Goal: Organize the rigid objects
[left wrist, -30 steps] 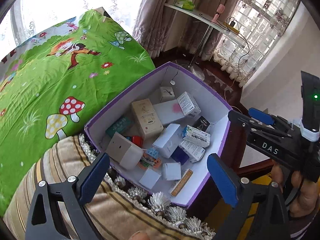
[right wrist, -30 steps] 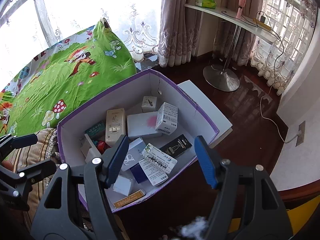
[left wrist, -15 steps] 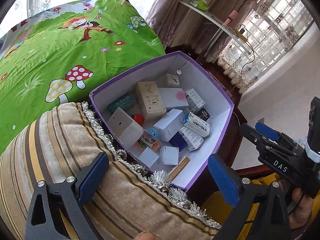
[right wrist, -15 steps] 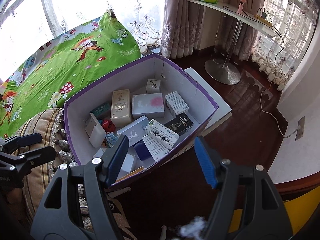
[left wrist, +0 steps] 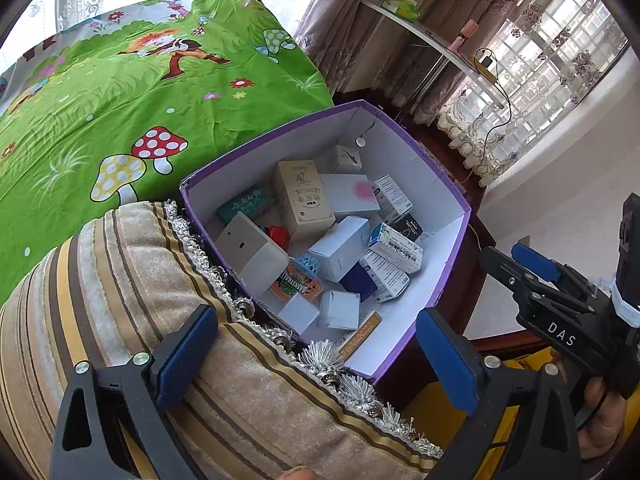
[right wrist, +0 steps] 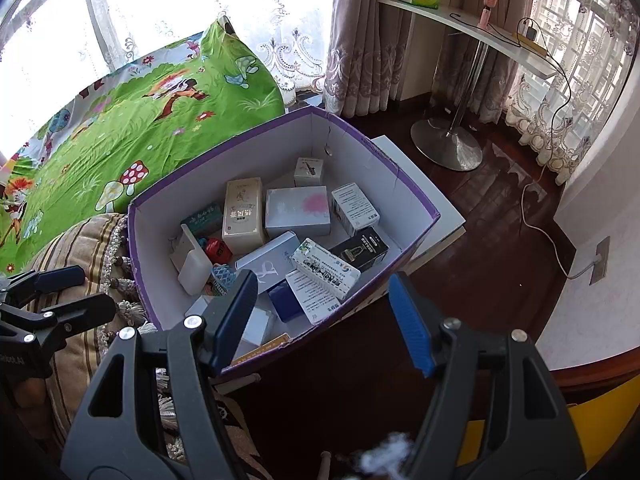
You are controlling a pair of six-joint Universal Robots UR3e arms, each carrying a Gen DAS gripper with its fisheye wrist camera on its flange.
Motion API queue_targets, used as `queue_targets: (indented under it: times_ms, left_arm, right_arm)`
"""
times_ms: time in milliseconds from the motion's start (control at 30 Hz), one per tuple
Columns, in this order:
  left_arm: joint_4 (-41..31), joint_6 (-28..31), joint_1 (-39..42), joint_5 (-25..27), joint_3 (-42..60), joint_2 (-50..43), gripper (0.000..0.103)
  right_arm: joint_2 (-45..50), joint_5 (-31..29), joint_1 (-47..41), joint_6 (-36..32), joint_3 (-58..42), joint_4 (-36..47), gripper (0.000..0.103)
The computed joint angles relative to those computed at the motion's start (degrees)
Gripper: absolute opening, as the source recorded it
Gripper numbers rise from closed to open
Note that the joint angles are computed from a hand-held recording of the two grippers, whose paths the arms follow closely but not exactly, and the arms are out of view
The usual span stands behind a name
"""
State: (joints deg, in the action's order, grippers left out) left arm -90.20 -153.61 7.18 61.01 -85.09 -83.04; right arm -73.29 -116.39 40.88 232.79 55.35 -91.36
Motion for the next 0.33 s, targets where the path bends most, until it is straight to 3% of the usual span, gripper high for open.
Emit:
queue_targets:
  times_ms: [333]
  left_arm:
    - [1.64,1.49,-1.14,-0.04,-0.91,0.48,0.100]
  right_arm:
    - [-0.15,0.43,-0.18,0.06,0.76,-0.60,0.071]
